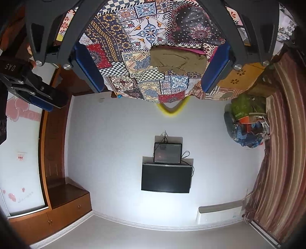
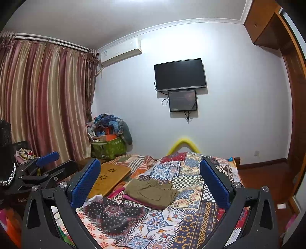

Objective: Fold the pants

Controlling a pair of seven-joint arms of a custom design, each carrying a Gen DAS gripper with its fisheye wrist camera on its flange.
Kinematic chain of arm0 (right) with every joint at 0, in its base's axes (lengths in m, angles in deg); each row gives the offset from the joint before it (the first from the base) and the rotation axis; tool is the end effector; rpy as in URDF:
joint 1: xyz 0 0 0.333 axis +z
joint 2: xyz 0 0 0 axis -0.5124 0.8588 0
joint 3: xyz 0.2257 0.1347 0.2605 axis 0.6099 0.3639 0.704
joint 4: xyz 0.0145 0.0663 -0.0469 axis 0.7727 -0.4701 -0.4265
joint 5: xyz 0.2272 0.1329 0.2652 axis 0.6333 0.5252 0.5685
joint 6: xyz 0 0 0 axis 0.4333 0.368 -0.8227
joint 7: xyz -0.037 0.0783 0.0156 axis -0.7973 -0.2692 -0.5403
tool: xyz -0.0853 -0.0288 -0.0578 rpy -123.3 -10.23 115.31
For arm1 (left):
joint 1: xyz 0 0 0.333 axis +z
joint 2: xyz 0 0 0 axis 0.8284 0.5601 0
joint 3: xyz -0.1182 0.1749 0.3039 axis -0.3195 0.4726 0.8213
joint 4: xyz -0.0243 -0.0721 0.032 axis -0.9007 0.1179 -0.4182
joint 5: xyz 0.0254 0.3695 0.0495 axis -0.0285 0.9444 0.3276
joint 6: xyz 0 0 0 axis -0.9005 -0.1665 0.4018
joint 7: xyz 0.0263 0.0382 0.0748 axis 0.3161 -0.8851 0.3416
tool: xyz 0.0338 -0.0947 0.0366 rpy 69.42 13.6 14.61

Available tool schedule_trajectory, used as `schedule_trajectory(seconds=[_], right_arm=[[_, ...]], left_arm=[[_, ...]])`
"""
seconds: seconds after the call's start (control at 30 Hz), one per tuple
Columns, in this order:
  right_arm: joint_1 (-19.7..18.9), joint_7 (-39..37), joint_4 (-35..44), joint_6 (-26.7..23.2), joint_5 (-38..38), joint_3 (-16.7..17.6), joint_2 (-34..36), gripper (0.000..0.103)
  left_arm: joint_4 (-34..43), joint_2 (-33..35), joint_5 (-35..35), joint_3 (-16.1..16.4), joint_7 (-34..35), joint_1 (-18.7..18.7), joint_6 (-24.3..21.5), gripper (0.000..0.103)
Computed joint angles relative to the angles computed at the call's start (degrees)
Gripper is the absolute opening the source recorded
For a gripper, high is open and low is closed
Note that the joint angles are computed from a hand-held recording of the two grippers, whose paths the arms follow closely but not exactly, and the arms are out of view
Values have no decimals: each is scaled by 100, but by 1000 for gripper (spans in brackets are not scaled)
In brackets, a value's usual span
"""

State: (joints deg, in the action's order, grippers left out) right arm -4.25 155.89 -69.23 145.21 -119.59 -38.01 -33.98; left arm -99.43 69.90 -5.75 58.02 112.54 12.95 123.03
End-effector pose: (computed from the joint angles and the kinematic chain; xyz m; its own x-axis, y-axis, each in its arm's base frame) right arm 0.5668 0.3225 0.7648 0.1664 -0.9844 -0.0576 -0.1966 0.0242 -0.9802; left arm 0.5905 -0.4994 0.7034 -0.3770 -0.9239 0.0651 -0.1714 0.0005 -0.9852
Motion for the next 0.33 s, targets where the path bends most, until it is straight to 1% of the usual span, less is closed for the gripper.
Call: schedule_trajectory(seconds=[0.33], right_arm=[[8,-77,52,-43,94,0,44,103]], left_arm=[[23,23,-62,-42,94,14,28,103]])
